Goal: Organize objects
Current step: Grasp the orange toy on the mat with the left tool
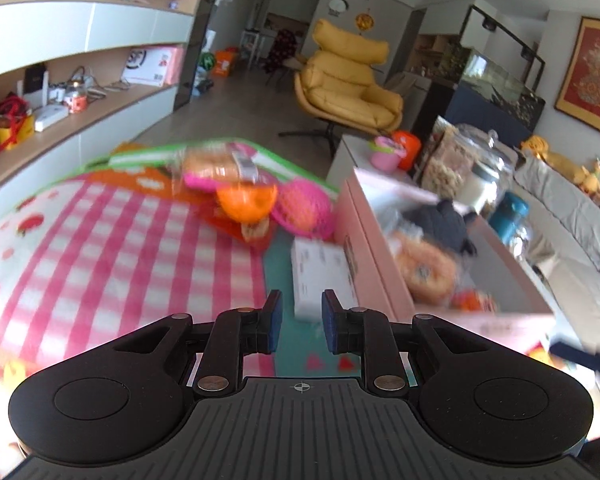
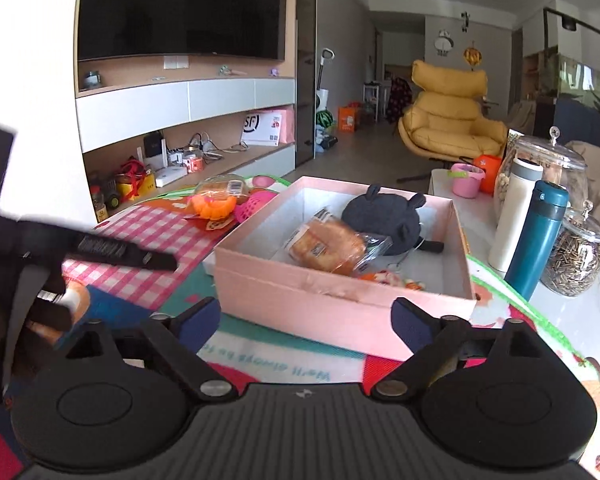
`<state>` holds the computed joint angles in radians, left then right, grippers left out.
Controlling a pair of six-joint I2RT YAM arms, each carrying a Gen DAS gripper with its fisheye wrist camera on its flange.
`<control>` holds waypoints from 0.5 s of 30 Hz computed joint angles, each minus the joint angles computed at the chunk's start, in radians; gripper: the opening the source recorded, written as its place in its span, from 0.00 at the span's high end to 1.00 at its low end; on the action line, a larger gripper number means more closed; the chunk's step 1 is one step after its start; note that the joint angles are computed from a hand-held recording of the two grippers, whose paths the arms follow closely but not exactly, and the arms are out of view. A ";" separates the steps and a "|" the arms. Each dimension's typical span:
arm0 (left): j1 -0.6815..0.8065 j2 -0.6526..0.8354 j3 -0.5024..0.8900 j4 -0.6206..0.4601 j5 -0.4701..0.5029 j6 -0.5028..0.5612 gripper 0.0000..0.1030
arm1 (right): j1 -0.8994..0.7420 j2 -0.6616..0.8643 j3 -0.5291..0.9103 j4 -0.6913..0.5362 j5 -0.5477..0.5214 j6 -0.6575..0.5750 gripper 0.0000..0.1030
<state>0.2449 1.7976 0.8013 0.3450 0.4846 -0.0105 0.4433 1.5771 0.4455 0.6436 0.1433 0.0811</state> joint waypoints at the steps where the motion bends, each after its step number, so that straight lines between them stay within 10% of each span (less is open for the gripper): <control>1: -0.003 0.014 0.033 0.005 -0.014 -0.031 0.77 | 0.011 0.029 0.000 0.030 0.007 0.008 0.05; 15: -0.080 0.371 0.622 -0.336 -0.253 -0.259 0.78 | 0.027 0.109 0.005 0.092 0.019 0.014 0.00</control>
<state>0.1645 2.1682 1.4230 0.0089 0.2313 -0.2698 0.4706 1.6856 0.4502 0.7358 0.1627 0.0954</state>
